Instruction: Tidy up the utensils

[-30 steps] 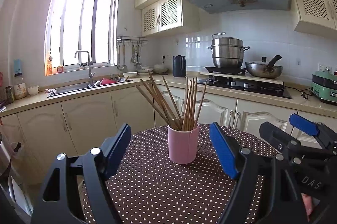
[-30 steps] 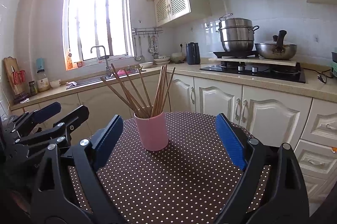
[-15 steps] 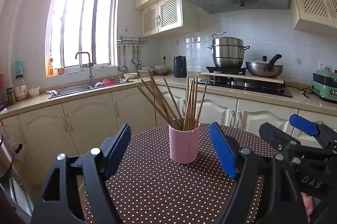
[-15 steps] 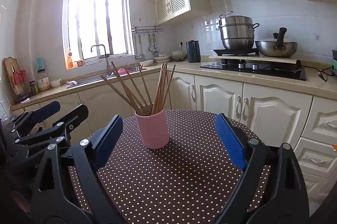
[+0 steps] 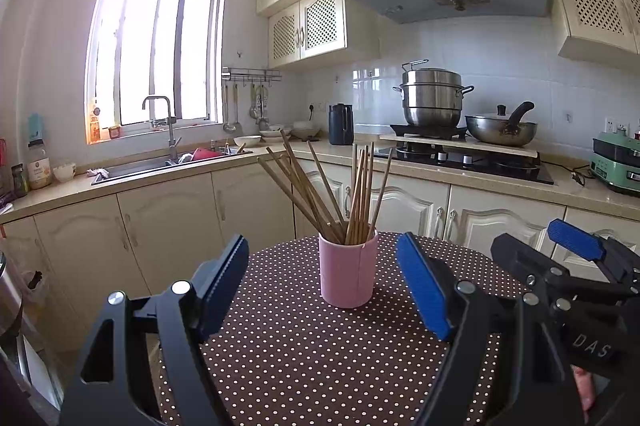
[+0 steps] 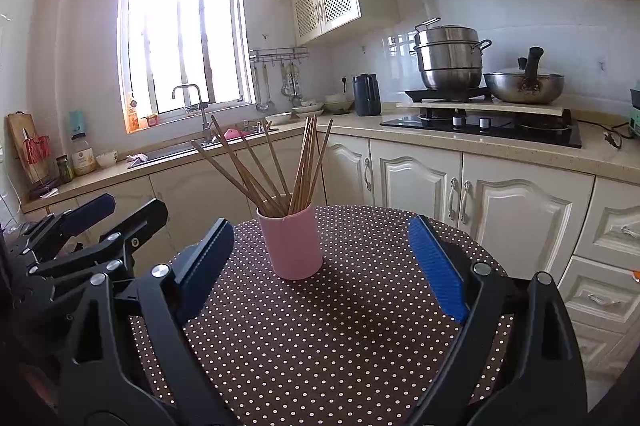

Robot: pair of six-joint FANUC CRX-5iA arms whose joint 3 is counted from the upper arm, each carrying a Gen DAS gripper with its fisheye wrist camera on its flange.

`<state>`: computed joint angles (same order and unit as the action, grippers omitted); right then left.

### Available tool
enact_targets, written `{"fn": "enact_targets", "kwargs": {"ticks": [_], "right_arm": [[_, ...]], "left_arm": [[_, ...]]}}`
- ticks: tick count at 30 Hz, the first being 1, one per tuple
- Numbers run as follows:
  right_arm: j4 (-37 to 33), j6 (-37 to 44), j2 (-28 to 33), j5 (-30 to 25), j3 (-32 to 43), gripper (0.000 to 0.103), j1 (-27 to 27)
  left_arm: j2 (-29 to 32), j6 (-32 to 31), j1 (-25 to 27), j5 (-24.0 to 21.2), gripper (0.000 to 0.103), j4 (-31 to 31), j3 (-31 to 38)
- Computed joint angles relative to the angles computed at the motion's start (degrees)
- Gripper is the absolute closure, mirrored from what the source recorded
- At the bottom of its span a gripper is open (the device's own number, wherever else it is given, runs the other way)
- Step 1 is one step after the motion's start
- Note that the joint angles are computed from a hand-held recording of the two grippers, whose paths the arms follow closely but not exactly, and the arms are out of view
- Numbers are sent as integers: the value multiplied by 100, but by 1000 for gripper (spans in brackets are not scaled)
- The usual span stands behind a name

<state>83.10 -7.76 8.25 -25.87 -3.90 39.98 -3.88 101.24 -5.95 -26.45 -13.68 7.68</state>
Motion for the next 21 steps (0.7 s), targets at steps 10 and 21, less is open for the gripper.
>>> {"fn": "enact_targets", "kwargs": {"ticks": [10, 21], "right_arm": [[-166, 79, 25, 6, 20, 15, 7], [-225, 97, 27, 97, 30, 15, -65]], "left_arm": [[100, 130, -69, -114, 27, -108, 115], [154, 112, -68, -94, 27, -86, 140]]}}
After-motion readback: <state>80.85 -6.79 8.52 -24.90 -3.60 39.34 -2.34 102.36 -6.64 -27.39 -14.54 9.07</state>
